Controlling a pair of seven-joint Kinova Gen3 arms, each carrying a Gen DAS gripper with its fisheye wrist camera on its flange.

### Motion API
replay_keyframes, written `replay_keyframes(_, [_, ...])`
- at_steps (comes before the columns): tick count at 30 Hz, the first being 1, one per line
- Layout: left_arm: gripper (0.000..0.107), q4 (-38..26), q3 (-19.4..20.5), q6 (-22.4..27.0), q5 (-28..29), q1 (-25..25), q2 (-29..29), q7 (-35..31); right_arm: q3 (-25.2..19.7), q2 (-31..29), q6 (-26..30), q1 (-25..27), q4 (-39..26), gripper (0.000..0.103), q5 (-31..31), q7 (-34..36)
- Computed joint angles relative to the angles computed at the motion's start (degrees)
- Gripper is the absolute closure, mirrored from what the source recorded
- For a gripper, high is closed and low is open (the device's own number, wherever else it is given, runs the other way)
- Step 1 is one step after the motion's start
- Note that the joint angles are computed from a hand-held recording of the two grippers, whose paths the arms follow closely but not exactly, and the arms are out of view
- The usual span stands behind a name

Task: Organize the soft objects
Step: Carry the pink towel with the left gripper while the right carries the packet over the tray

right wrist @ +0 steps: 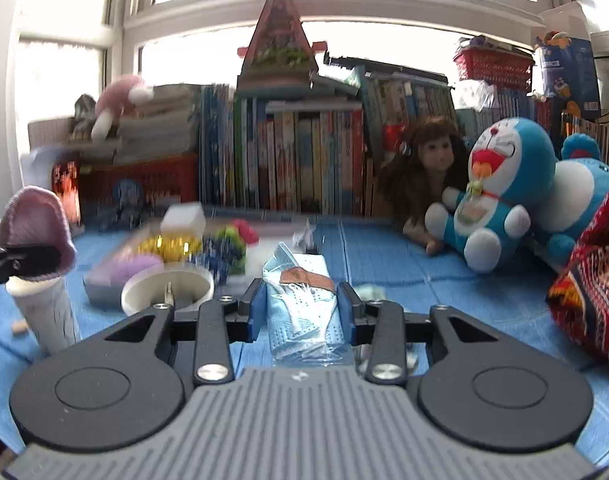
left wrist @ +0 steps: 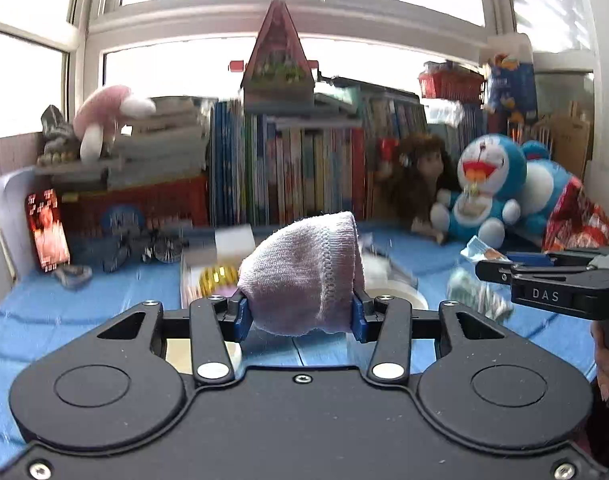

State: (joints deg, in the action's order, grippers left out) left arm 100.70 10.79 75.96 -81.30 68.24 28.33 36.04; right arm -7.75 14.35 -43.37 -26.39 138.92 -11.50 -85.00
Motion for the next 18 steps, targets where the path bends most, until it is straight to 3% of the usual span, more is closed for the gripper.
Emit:
replay_keyframes(6, [0.064,2.04,0.82,-6.99,1.42,-6.89,-7.72,-4.04,-0.90,-1.74,10.81,4.21,-7.41,0.059,7.07,-6.89])
replay_keyframes(8, [0.064,1.86,-0.94,-10.03,3.62,-8.08,-9.63,-7.55,-1.28,-1.62,14.77,5.19,-10.40,0.059,9.50,-9.04])
replay_keyframes(10, [0.064,0.97,0.49,-12.25,6.05,-12.24,-10.92,-12.21,-2.41,-1.19,19.43,7.01,-13.94,0.059,13.44,-12.98])
replay_keyframes(15, [0.064,-1.73,4.31,-21.45,16.58,-25.49,-13.19,-23.86,-9.82,2.11,31.08,14.25,-23.82,0.059,24.30,-24.63])
replay_keyframes(18, [0.064,-3.94,0.53,-24.68,23.52,-27.10,-12.59,-30.64,-16.78,5.40,38.07,19.65,-30.02,0.059,27.46,-28.63])
